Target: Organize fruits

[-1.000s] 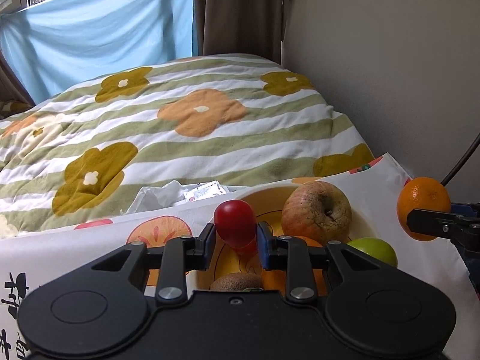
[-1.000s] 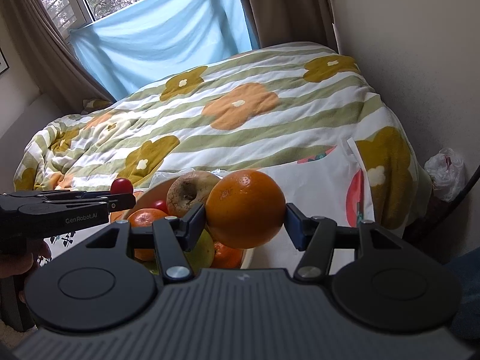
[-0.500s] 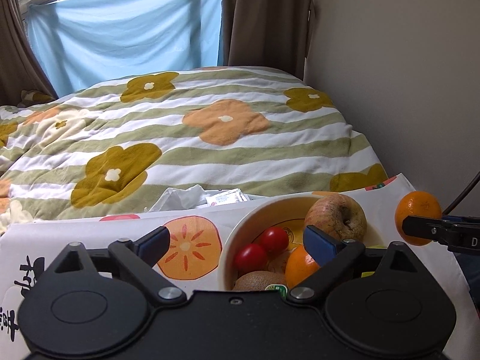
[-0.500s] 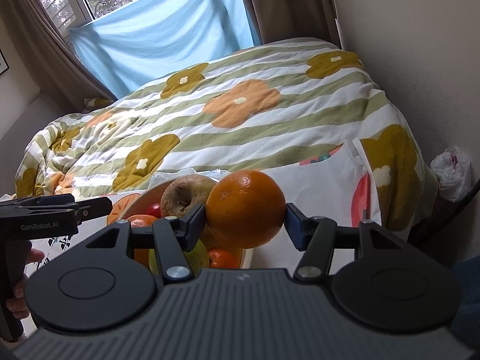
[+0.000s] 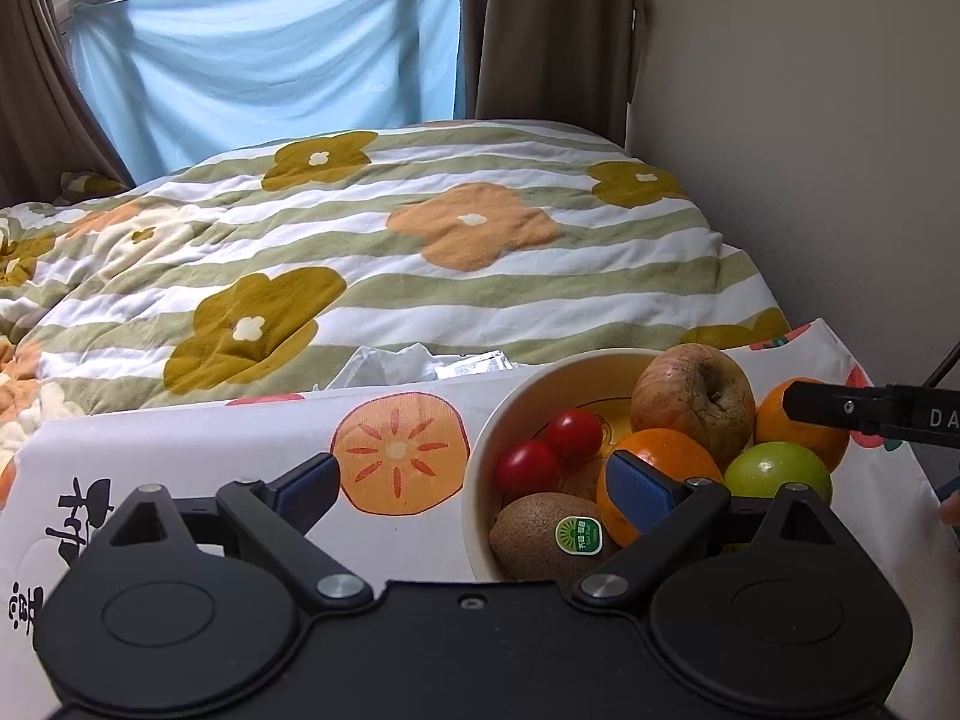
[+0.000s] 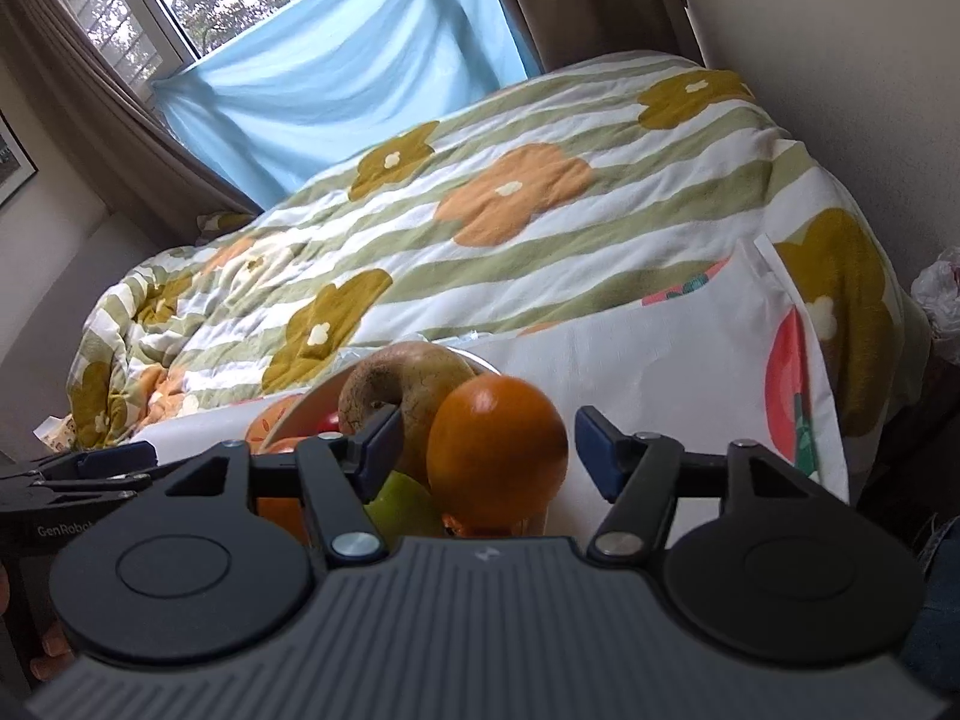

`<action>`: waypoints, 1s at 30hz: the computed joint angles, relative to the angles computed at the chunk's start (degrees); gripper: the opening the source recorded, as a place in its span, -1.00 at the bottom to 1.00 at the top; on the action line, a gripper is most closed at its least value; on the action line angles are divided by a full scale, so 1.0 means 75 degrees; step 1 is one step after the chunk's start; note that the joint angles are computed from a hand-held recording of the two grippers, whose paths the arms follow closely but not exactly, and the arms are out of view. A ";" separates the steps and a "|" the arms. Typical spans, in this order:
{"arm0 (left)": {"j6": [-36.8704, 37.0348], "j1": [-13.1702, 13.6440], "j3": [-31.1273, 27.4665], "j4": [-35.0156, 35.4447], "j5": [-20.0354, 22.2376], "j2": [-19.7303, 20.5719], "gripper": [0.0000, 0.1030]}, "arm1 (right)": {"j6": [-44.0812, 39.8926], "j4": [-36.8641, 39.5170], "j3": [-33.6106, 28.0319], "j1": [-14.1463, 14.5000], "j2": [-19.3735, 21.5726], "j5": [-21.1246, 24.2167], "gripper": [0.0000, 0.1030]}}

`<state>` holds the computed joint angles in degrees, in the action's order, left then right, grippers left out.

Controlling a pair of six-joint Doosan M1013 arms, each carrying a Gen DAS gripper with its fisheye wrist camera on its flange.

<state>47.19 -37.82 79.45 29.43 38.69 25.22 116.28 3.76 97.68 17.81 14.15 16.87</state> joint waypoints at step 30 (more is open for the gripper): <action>-0.3540 -0.0858 0.1928 0.3380 0.0529 -0.2235 0.89 | 0.4671 -0.5621 0.0032 0.1827 -0.1421 0.1607 1.00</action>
<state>20.63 -44.25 93.91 54.77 42.66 8.46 151.31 -38.40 97.92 31.51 3.49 28.92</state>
